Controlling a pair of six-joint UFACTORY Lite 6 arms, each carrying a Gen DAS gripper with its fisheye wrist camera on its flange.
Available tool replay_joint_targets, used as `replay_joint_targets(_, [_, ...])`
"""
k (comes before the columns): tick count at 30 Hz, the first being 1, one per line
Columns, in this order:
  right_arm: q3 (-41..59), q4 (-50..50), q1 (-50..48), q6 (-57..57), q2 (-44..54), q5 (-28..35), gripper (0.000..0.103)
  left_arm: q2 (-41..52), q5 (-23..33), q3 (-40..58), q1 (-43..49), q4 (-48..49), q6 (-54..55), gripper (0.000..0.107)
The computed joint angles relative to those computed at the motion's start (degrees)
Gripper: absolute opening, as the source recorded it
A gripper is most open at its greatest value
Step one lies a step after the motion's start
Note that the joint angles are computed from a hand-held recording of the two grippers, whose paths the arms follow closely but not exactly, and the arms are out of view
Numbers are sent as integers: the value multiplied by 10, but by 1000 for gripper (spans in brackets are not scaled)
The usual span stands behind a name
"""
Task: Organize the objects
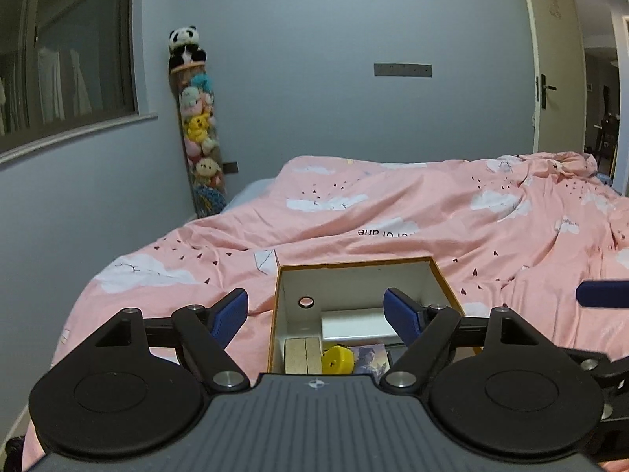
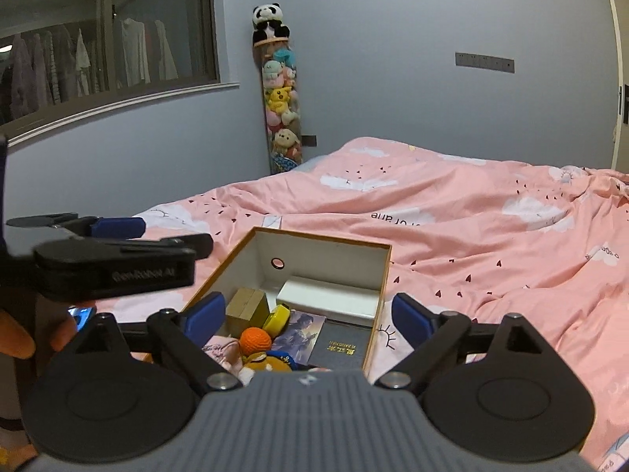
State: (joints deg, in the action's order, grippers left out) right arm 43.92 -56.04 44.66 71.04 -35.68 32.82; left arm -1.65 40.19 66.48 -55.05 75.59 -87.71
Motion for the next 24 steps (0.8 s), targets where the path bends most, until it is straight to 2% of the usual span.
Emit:
replay_joint_targets(9, [-46,-117,109,142,-20,138,101,-29,12,-68,-29,9,-51,92])
replay_joint_targets(14, [-57,-132,128,183,-7,165,102,-44,-5,-95,-22,-36,-42,92])
replay_joint_targets(18, [-66,-126,143,212,6,181,102,-48,20,-122,-38,-26,-66,92])
replay_joint_targets(24, [-72,-120,163,238,51,196,102,-45,10,-142,-38,-28,-82,92])
